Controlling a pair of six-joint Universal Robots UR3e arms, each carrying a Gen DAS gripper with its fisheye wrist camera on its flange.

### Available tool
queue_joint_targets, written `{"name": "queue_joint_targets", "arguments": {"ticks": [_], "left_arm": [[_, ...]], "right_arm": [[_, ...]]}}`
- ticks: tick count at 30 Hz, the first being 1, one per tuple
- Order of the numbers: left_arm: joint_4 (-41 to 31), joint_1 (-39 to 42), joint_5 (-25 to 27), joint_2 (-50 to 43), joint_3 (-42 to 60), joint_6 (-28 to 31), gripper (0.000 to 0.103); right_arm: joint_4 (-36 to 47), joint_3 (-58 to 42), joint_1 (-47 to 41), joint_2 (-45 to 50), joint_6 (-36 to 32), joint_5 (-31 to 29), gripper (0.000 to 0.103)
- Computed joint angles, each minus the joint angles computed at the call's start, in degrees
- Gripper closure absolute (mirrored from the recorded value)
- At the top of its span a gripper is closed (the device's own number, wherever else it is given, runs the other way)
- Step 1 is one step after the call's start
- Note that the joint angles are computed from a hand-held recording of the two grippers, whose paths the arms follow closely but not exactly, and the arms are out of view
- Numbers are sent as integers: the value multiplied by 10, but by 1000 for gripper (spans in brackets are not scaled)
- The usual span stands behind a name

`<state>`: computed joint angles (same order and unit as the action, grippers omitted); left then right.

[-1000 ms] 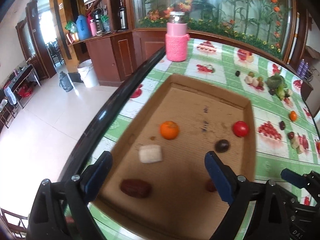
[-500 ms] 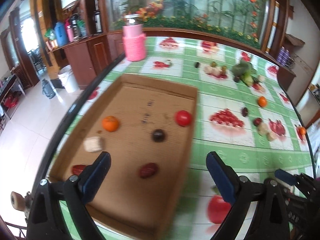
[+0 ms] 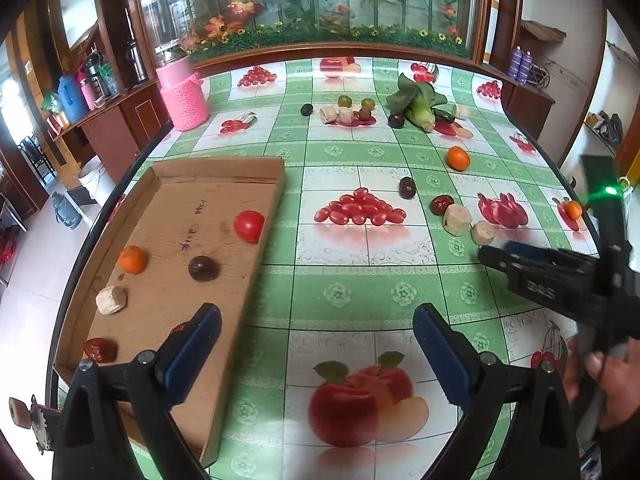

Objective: Organize fruits
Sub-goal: 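Grasp a beige round cake with the right gripper while the left gripper grasps another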

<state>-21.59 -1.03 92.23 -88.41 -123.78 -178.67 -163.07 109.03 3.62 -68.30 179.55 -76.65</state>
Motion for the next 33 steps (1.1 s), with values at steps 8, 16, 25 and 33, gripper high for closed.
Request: {"name": "queue_joint_targets", "arguments": {"ticks": [8,16,25,33], "left_arm": [[-10,-29,18,-61,48,-16,5],[-33,-88,-2,-190,190,-46,5],[-56,-154,15,-361,394,-112,5],[-44,-149,-6,-407,419,-87,70]], "right_arm": [[-52,-42,6,64,-54,-12,75],[-112,87,-57,-25,-36,24,75],[-122,216,-144,-127,-36,59,74],[-117,245,-167,-154,-40,81,74]]}}
